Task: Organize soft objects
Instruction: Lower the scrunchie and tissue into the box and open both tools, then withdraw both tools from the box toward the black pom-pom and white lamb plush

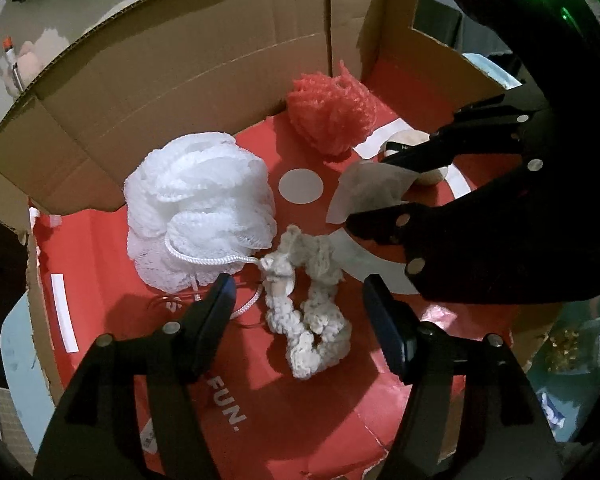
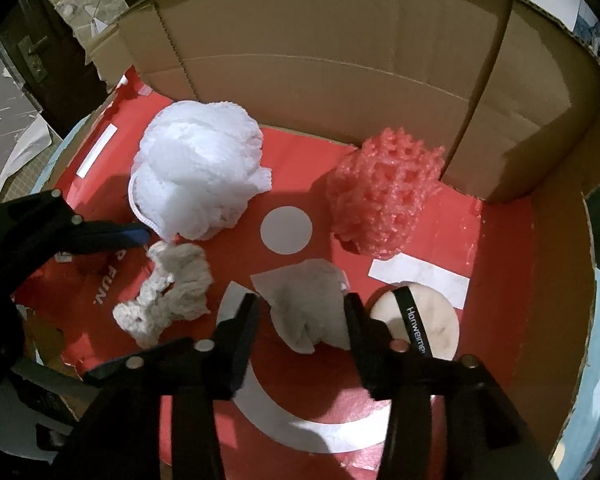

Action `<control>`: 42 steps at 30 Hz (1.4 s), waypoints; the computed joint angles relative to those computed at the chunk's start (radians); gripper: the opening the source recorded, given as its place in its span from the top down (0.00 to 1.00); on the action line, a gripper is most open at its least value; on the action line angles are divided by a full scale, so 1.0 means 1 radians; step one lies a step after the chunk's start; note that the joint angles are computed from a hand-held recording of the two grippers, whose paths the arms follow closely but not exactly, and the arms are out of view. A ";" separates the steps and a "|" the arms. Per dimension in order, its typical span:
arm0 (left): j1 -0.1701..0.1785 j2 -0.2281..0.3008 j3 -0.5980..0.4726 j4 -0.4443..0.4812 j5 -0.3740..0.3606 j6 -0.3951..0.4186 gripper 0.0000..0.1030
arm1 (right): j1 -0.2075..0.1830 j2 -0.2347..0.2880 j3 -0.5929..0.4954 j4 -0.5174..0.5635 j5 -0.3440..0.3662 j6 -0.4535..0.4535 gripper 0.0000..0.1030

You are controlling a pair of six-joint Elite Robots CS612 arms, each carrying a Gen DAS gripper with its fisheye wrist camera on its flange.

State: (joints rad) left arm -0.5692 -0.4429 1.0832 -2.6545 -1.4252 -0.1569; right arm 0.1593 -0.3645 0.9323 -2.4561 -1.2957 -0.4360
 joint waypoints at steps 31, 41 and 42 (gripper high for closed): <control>-0.105 -0.227 0.437 -0.567 0.203 -0.130 0.16 | -0.068 -0.320 0.579 -0.656 0.112 0.125 0.01; -0.195 -0.272 0.598 -0.871 0.384 -0.127 0.08 | -0.100 -0.408 0.839 -1.051 0.168 0.163 0.00; -0.203 -0.273 0.611 -0.900 0.394 -0.132 0.07 | -0.104 -0.413 0.861 -1.087 0.173 0.171 0.00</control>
State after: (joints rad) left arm -0.7721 -0.7155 1.6943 -3.5547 -1.0307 -0.2892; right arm 0.0555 -0.7772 1.7938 -3.5430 -1.1228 -0.2650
